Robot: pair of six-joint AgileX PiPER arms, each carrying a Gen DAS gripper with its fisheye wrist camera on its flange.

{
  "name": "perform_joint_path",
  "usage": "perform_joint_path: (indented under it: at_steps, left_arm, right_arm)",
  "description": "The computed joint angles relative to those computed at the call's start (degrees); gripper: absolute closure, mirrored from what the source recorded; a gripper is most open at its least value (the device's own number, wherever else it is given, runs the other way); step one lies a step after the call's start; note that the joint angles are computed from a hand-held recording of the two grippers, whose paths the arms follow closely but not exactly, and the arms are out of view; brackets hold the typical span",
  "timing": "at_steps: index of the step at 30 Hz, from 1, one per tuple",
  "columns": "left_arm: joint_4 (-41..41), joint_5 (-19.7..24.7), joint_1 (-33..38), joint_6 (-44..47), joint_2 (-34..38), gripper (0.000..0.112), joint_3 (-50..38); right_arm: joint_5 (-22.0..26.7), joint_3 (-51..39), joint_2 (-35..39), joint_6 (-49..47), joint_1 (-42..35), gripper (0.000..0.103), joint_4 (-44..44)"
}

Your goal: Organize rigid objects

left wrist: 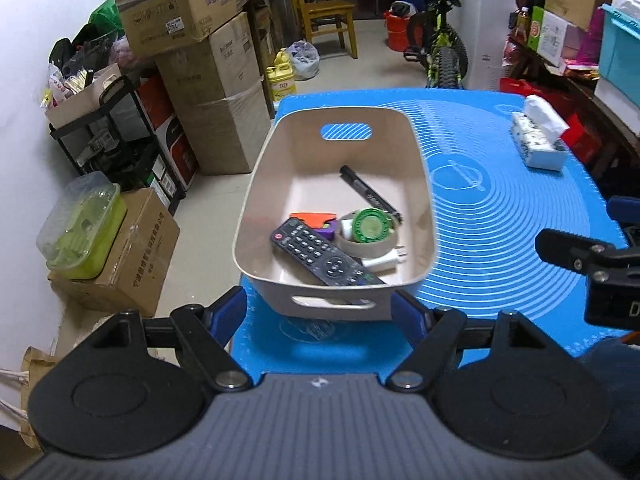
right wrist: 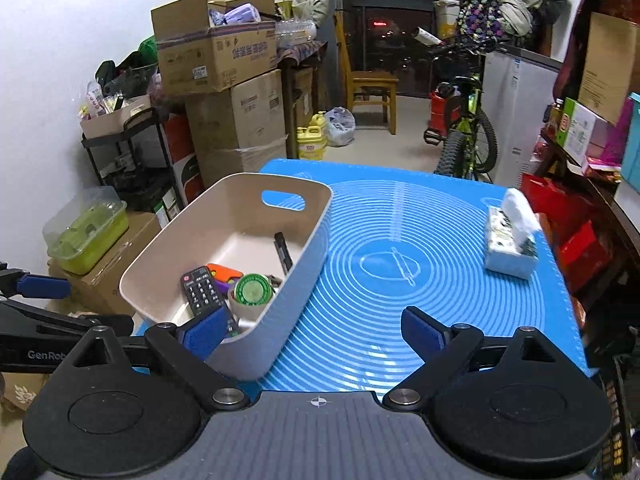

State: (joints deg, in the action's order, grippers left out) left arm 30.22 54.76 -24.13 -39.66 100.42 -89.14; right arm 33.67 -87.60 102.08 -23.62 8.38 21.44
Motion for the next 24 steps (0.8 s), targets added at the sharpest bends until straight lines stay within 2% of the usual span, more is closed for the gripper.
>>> perform_joint_path:
  at_steps: [9, 24]
  left_arm:
    - [3.07, 4.75, -8.04, -5.73, -3.0, 0.032, 0.54]
    - [11.35, 8.99, -21.8, -18.62, -6.47, 0.032, 4.27]
  right_arm:
    - [1.51, 10.07, -10.45, -7.07, -6.1, 0.009, 5.94]
    - [7.54, 21.01, -23.64, -21.96, -18.97, 0.009, 18.22]
